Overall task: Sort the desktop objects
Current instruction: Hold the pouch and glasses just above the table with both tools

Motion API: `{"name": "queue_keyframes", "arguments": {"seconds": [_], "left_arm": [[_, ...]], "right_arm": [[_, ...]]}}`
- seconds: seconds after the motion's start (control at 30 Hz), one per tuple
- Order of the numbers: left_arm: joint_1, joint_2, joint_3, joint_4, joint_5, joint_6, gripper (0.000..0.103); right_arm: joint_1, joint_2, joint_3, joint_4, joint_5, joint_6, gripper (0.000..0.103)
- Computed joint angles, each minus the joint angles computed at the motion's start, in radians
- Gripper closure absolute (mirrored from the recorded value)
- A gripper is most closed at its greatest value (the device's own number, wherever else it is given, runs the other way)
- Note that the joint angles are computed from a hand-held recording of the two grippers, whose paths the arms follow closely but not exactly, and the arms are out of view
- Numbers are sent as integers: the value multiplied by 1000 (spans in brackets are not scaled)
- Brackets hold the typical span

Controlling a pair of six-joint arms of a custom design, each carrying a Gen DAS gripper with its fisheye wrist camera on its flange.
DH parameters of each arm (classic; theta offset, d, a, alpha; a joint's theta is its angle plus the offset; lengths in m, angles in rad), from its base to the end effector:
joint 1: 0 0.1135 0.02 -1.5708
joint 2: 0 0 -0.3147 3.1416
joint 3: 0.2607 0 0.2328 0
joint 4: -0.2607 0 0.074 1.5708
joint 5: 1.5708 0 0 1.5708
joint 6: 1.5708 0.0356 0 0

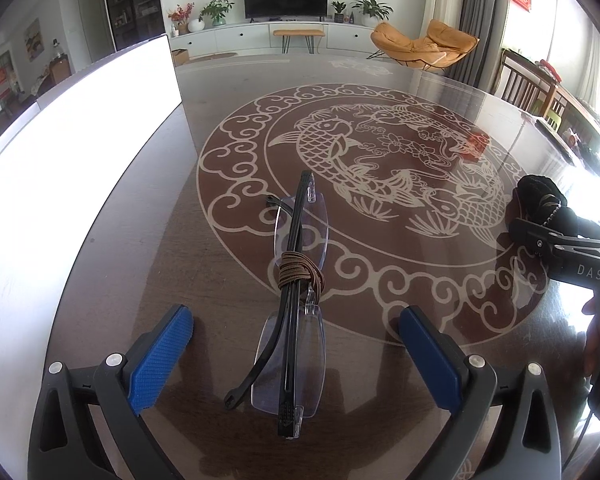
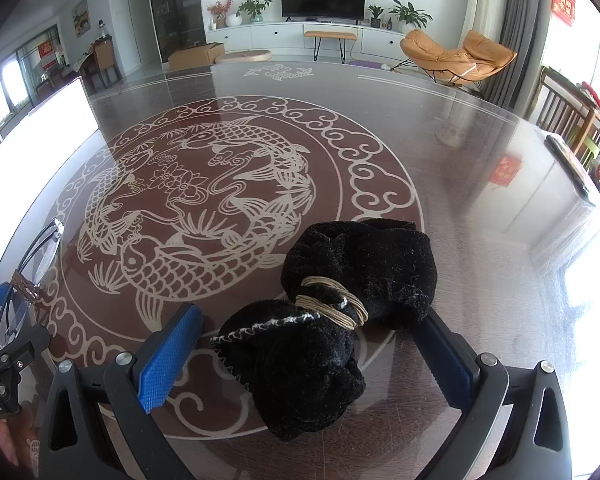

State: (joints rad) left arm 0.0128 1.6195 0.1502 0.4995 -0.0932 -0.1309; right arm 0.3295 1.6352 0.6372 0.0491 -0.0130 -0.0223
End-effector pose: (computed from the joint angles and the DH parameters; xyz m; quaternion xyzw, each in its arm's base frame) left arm 0.1796 0.0056 0.1199 -0.0822 0.9507 0.0270 0.2978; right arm 0.2614 0.0899 0.1820 -0.1685 0.9370 0.0529 0.3014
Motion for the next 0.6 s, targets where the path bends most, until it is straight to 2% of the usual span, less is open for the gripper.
{"name": "queue_keyframes", "arguments": {"seconds": [0.6], "left_arm": [[3, 7, -3, 11, 1, 1, 0]], "right_arm": [[-2, 1, 2, -1, 2, -3, 0]]}}
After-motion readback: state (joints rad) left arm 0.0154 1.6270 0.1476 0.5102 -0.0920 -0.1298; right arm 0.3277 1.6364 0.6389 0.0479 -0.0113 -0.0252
